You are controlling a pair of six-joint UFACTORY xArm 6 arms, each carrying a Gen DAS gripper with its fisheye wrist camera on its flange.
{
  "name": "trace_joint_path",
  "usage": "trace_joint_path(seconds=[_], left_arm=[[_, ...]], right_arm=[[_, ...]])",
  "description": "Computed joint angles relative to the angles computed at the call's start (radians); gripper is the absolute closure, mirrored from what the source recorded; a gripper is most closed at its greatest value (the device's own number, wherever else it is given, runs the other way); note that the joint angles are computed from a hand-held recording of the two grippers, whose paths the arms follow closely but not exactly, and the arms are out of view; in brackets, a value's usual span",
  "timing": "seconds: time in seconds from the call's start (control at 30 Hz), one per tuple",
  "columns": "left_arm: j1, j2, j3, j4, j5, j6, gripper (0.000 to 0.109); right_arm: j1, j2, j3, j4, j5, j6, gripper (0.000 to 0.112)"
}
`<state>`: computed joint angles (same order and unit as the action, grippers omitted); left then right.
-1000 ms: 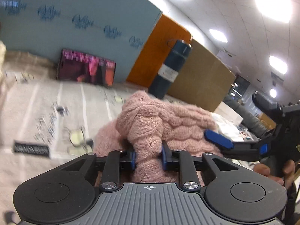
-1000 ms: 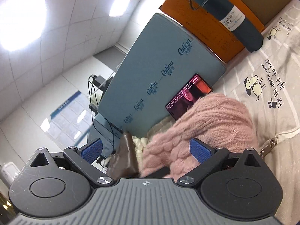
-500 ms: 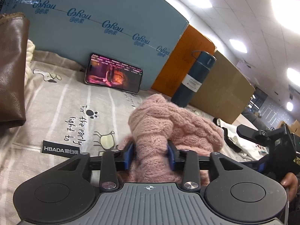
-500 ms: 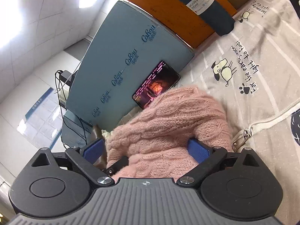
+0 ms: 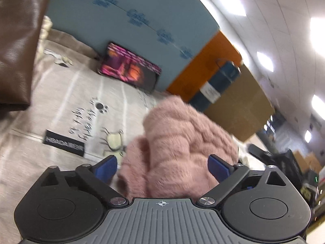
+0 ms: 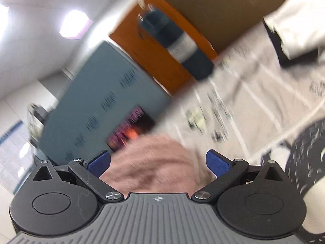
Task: Fold clothes
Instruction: 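Lift the folded sweater with both grippers and carry it to the brown leather bag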
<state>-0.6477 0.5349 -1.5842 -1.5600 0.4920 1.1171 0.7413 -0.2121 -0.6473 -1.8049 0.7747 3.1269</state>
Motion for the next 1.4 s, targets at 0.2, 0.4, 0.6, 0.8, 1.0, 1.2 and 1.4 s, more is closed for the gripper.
trace_joint_path(seconds=[0.2, 0.4, 0.6, 0.8, 1.0, 1.2, 1.4], left_arm=[[-0.027, 0.001, 0.009, 0.041, -0.032, 0.099, 0.006], [-0.022, 0.000, 0.009, 0.022, -0.023, 0.111, 0.006], [-0.001, -0.002, 0.008, -0.009, 0.016, 0.097, 0.046], [0.012, -0.052, 0.044, -0.161, 0.004, 0.220, 0.059], [0.052, -0.186, 0.140, -0.590, -0.045, 0.670, 0.059], [0.158, -0.308, 0.240, -0.909, -0.013, 0.986, 0.060], [0.256, -0.336, 0.244, -1.161, -0.015, 1.193, 0.060]], right_arm=[[-0.080, 0.076, -0.076, -0.075, -0.207, -0.063, 0.010], [-0.075, 0.096, -0.096, -0.120, -0.227, -0.061, 0.013], [-0.066, 0.115, -0.112, -0.109, -0.212, -0.106, 0.049], [-0.024, 0.112, -0.135, -0.171, -0.132, -0.079, 0.066], [-0.032, 0.187, -0.323, -0.282, -0.209, -0.088, 0.069], [-0.042, 0.384, -0.642, -0.440, -0.312, -0.107, 0.069], [-0.075, 0.687, -1.117, -0.500, -0.525, -0.185, 0.069]])
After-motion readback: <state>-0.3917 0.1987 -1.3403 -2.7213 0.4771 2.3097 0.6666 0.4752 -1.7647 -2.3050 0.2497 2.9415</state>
